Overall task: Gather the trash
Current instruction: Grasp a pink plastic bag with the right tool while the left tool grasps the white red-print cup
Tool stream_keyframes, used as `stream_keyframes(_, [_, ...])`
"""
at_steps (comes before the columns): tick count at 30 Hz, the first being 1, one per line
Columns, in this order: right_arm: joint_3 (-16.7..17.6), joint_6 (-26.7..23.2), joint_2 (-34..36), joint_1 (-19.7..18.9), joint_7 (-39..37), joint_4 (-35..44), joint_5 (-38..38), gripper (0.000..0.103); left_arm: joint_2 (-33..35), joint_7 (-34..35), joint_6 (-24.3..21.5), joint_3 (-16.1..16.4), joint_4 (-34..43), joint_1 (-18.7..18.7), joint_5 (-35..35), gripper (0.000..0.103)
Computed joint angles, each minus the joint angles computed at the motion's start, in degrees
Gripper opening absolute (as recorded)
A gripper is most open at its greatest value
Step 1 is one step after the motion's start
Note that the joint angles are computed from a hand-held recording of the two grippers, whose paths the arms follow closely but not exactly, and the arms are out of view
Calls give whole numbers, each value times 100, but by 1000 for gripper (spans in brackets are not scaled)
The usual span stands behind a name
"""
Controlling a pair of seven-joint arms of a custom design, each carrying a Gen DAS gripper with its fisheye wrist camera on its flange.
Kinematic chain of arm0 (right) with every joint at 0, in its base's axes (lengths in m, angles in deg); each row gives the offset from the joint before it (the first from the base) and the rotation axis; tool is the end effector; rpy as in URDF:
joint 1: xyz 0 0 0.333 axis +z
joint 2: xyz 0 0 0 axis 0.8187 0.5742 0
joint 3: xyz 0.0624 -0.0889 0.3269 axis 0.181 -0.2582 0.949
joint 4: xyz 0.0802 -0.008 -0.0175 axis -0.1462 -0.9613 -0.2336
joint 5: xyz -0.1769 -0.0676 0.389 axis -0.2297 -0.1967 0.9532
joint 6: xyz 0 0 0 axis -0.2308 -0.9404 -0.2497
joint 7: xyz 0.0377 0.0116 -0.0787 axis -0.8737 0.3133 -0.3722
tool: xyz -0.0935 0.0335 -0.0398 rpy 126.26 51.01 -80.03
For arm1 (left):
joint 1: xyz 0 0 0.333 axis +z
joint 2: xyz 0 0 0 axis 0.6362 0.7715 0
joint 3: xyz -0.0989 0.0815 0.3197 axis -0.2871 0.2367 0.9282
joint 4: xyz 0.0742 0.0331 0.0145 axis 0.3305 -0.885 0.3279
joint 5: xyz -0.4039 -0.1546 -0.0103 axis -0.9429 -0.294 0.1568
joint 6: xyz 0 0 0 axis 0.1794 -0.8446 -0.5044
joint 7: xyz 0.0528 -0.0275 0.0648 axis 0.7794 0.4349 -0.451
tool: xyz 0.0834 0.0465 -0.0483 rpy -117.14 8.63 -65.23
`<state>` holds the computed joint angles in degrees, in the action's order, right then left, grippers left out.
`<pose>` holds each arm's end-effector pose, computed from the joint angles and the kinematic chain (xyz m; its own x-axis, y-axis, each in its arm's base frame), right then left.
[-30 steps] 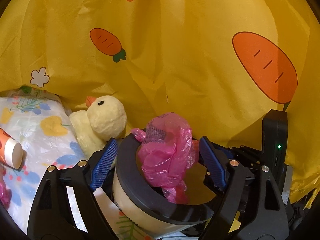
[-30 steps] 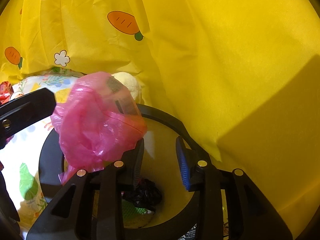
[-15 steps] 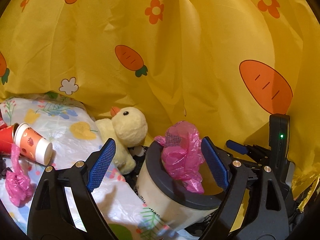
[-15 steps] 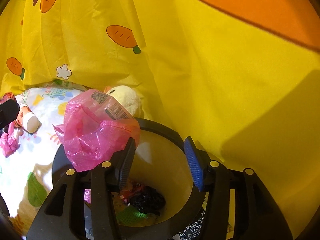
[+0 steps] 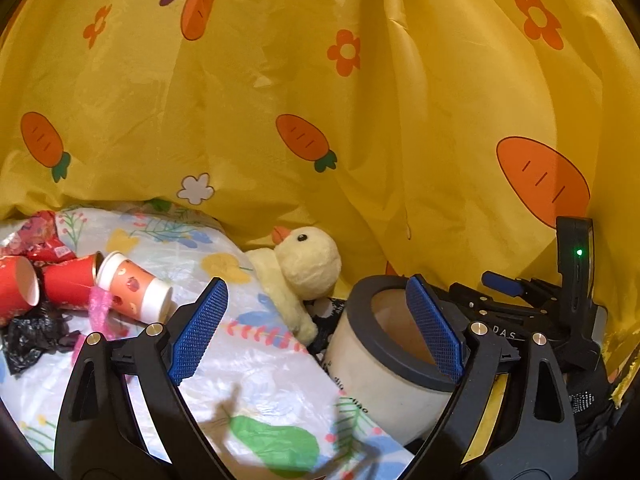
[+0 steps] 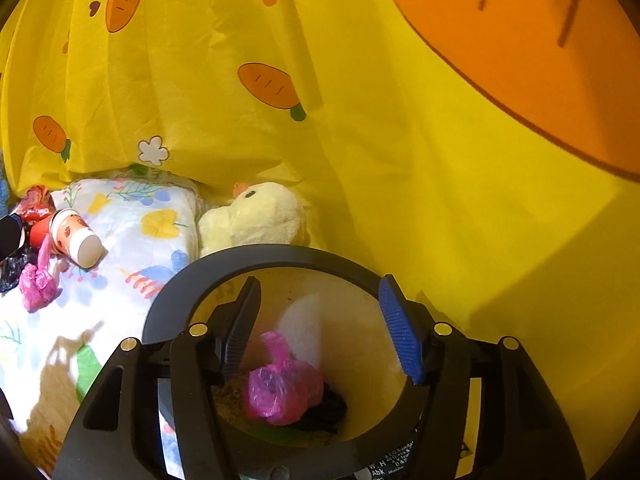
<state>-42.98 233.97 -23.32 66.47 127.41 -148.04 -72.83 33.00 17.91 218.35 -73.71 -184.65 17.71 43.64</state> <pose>0.5497 0.2008 0.4902 -0.1382 -0.9862 0.0910 -0.5248 -0.0050 -0.8512 0.5683 -0.3513 0.5218 -0.4466 -0.8616 0.2413 -0.3980 -0.0503 -0.9160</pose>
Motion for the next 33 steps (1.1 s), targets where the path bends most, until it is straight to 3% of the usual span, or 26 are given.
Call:
stream_keyframes(1, [16, 45, 39, 21, -53, 44, 5, 61, -113, 436, 57, 459, -127, -481, -550, 89])
stream_keyframes(4, [38, 231, 201, 99, -163, 208, 2, 62, -366, 2119, 266, 1340, -388, -1504, -2539, 89])
stream_keyframes(8, [25, 452, 494, 267, -308, 492, -21, 62, -700, 3565, 593, 1559, -698, -1726, -4310, 89])
stream_keyframes(12, [-32, 741, 795, 467, -391, 805, 16, 62, -943, 4522, 1020, 1434, -941, -1518, -5382, 89])
stream_keyframes(18, [-144, 1077, 1296, 838, -743, 1317, 345, 62, -1153, 5104, 1537, 1149, -1280, -999, -6128, 89])
stream_keyframes(26, [-213, 1270, 2057, 1346, -1939, 2056, 1581, 62, -1275, 5172, 1574, 794, -1404, -256, -6413, 89])
stream_keyframes(33, [73, 1129, 2763, 1509, -3357, 2774, 2993, 62, -1259, 5374, 1590, 422, -1356, 335, -6597, 89])
